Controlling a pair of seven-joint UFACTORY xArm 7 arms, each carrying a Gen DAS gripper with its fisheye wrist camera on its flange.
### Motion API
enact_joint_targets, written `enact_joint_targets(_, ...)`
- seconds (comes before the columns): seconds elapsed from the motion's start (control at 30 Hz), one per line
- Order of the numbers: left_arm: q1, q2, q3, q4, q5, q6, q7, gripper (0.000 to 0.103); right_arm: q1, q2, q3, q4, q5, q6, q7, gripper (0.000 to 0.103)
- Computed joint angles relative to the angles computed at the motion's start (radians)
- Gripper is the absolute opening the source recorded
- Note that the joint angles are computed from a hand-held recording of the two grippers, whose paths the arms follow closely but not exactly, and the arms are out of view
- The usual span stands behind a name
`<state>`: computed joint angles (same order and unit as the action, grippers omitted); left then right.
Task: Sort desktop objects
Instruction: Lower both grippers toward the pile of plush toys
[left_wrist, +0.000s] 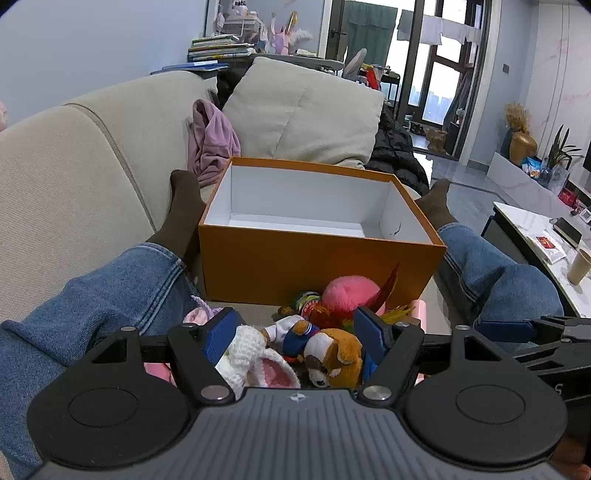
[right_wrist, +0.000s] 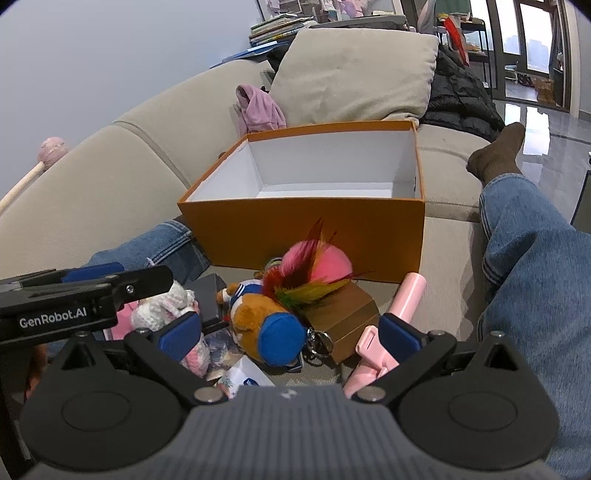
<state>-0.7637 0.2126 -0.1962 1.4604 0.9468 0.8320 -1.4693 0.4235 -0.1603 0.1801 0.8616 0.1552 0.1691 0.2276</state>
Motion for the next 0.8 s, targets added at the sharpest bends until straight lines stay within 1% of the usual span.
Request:
enact_joint_targets(0.23, 0.006, 0.000, 0.002, -0.009, -0.015, -0.022, 0.016, 0.082, 0.000, 0.000, -0.003, -0.001, 0.003, 0.007, 0.000, 0.102)
enact_joint_targets(0.37, 0.026, -0.030, 0.006, -0.058, -0.002, -0.103, -0.024, 0.080, 0.003, 0.002, -0.004, -0.001, 0.011, 0.003, -0.009, 0.102)
enact_joint_targets(0.4, 0.031, -0.036, 0.005, -0.066, -0.004, -0.111, -0.031, 0.080, 0.001, 0.003, -0.003, 0.000, 0.007, 0.003, -0.007, 0.102)
enact_joint_targets(0.47, 0.039, -0.046, -0.001, -0.070, -0.011, -0.098, -0.020, 0.080, -0.007, 0.005, 0.001, 0.004, -0.006, 0.005, 0.001, 0.102)
enact_joint_targets(0.53, 0.043, -0.056, -0.008, -0.072, -0.021, -0.061, -0.001, 0.080, -0.011, 0.009, 0.001, 0.007, -0.015, 0.002, 0.003, 0.101)
enact_joint_targets(0.57, 0.046, -0.066, -0.011, -0.077, -0.026, -0.044, 0.007, 0.080, -0.004, 0.012, -0.006, 0.009, -0.003, -0.001, -0.013, 0.100)
enact_joint_targets(0.63, 0.061, -0.086, -0.019, -0.091, -0.054, -0.034, 0.038, 0.078, 0.011, 0.023, -0.020, 0.021, 0.028, 0.004, -0.057, 0.095)
enact_joint_targets(0.7, 0.073, -0.101, -0.030, -0.095, -0.088, 0.002, 0.074, 0.071, 0.019, 0.042, -0.026, 0.045, 0.055, 0.023, -0.103, 0.086)
enact_joint_targets(0.73, 0.077, -0.106, -0.035, -0.095, -0.103, 0.023, 0.089, 0.068, 0.031, 0.057, -0.034, 0.066, 0.093, 0.046, -0.152, 0.082)
enact_joint_targets(0.77, 0.082, -0.111, -0.039, -0.095, -0.120, 0.046, 0.105, 0.062, 0.041, 0.069, -0.039, 0.082, 0.142, 0.065, -0.206, 0.072)
enact_joint_targets(0.8, 0.086, -0.115, -0.043, -0.096, -0.135, 0.064, 0.117, 0.059, 0.052, 0.083, -0.044, 0.102, 0.207, 0.090, -0.276, 0.066)
